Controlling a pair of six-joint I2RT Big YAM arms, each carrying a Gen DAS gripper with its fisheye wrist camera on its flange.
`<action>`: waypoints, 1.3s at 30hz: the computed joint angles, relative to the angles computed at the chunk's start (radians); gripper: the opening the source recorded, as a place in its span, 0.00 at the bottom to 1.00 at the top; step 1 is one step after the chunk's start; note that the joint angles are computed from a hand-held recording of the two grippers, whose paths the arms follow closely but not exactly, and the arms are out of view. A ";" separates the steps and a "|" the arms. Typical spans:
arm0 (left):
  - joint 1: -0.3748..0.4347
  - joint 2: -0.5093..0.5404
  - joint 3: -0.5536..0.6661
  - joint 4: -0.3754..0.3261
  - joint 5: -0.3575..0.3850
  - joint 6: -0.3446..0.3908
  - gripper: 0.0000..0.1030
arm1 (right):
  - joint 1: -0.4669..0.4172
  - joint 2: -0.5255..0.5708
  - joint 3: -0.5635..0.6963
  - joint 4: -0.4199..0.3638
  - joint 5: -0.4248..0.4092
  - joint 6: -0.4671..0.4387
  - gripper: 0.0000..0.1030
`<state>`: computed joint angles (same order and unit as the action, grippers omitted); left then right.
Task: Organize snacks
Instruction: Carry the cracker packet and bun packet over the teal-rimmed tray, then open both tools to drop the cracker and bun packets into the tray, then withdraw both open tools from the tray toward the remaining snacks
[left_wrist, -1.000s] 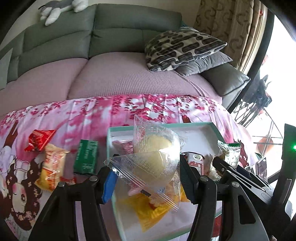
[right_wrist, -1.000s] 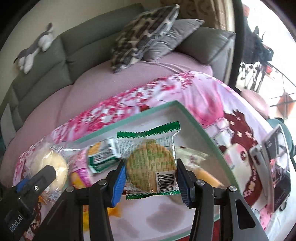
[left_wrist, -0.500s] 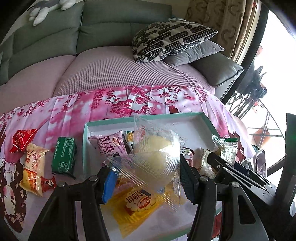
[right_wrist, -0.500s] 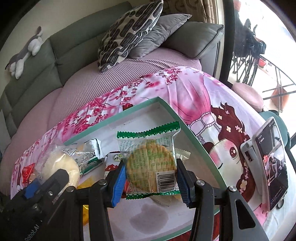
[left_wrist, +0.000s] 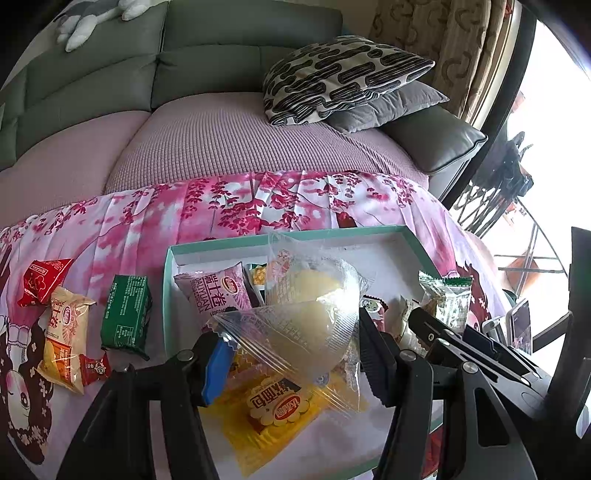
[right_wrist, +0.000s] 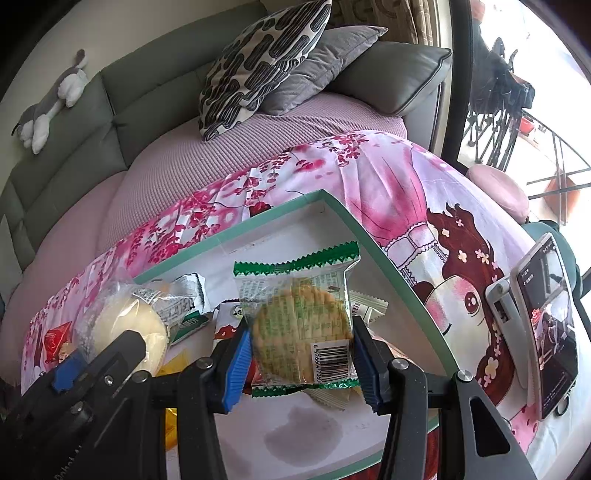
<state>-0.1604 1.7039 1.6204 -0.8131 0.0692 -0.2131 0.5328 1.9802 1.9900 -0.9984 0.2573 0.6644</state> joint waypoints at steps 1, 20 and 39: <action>0.000 0.000 0.002 -0.003 -0.002 0.000 0.62 | 0.000 0.000 0.001 -0.001 0.000 0.000 0.52; 0.031 -0.013 0.009 -0.034 -0.114 -0.030 0.78 | 0.009 0.026 0.041 -0.028 0.009 -0.010 0.74; 0.049 -0.019 -0.028 0.008 -0.289 -0.067 1.00 | 0.015 0.046 0.063 -0.041 0.040 -0.028 1.00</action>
<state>-0.1110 1.6845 1.5929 -0.8050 -0.2200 -0.2800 0.5475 2.0265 2.0527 -1.0391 0.2970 0.6368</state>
